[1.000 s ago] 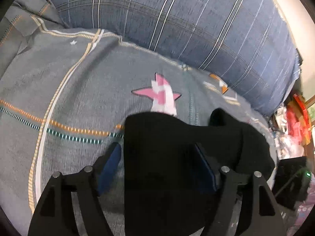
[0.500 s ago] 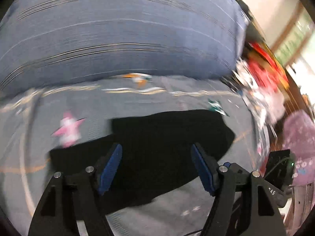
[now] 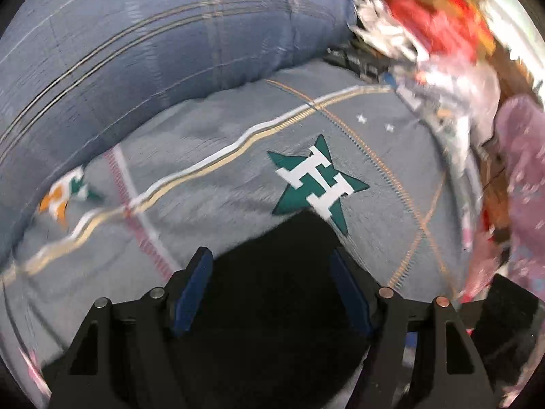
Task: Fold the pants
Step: 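Grasp the pants end with the right gripper and fold it over the stack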
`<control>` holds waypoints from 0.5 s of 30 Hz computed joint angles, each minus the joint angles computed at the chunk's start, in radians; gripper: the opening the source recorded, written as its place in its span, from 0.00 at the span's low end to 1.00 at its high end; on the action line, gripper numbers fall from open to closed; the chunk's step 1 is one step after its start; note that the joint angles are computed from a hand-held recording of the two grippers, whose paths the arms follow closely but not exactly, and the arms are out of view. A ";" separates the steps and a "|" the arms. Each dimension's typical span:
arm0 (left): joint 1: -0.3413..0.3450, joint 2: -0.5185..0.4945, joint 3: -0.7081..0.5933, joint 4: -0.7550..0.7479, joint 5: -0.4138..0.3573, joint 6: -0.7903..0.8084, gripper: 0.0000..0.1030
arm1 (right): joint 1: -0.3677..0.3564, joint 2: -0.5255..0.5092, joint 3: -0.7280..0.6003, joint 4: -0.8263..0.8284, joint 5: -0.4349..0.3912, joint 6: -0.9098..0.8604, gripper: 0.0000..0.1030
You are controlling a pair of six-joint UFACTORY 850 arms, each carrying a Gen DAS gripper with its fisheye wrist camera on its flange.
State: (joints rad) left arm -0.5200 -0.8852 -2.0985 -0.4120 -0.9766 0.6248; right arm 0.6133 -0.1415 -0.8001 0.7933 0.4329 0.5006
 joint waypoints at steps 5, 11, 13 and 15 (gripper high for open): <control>-0.060 -0.065 -0.060 0.158 -0.016 0.003 0.71 | -0.003 -0.039 -0.023 -0.004 0.016 -0.034 0.53; -0.044 0.040 0.065 0.086 0.033 0.083 0.19 | -0.025 -0.052 -0.036 -0.183 0.001 0.139 0.28; -0.026 0.092 0.120 0.033 0.050 0.110 0.18 | -0.016 -0.040 -0.039 -0.173 0.002 0.116 0.24; 0.009 0.144 0.168 -0.047 0.050 0.147 0.18 | 0.000 -0.025 -0.050 -0.119 -0.005 0.034 0.22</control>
